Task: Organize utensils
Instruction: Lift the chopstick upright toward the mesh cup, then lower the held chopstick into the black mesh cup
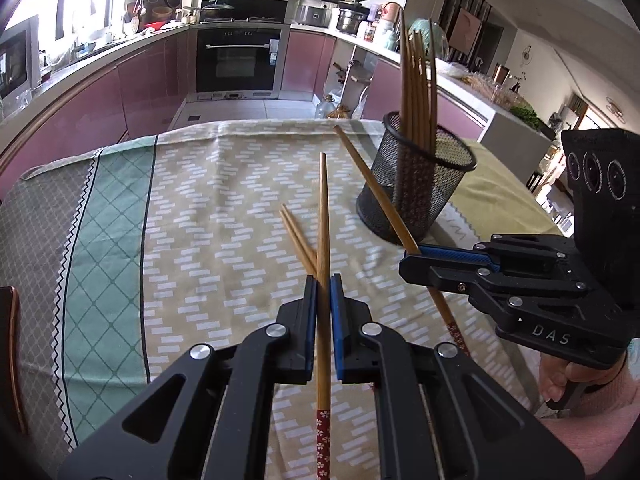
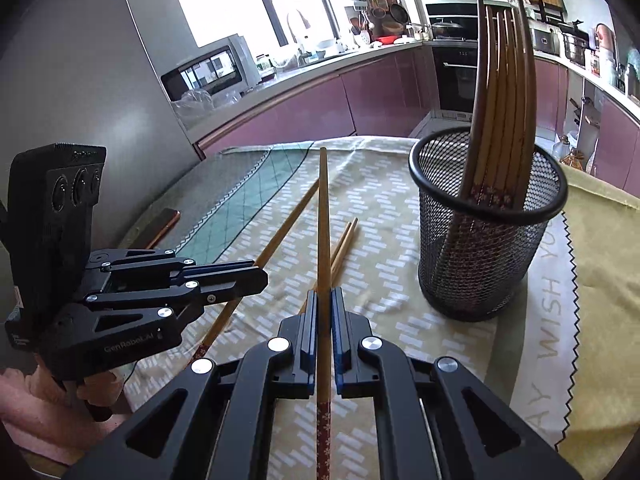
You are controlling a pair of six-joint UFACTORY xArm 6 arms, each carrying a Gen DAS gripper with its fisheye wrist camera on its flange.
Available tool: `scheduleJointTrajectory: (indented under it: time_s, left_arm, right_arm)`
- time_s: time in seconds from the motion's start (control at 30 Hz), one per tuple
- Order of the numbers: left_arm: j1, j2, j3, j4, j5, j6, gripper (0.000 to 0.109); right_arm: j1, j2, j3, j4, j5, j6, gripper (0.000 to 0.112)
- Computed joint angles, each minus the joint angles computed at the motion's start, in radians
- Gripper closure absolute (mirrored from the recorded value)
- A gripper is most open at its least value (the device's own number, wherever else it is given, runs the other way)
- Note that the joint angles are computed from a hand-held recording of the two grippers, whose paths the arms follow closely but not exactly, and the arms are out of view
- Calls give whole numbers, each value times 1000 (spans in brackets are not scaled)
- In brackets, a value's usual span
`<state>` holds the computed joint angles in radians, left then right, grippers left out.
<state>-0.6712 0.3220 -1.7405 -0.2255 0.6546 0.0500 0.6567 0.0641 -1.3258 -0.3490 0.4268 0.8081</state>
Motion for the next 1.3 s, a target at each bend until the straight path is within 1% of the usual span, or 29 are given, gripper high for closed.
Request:
scheduleJointTrajectory:
  time_s: [0.33,0.6,0.93,1.2,1.3]
  left_arm:
    - [3,-24,-26,-131,-1,100,101]
    - [6,-45,-42,-207,0,153,101]
    - [11,-51,-68,-264,-9,195,101]
    - [2,-7,-148,-275,-15,197,101]
    - [-1,20,-194,-259,-17,183,101]
  right_arm:
    - [-7,-85,59,-107,-30,103,106]
    - [-21,-130,86,-172,-44,171,106]
    - [-41,-175,105,-231,-55,209,106]
    - [-57,-201,92,-293,-38,239,106]
    - [-62,-209,83,-315,-29,247,106]
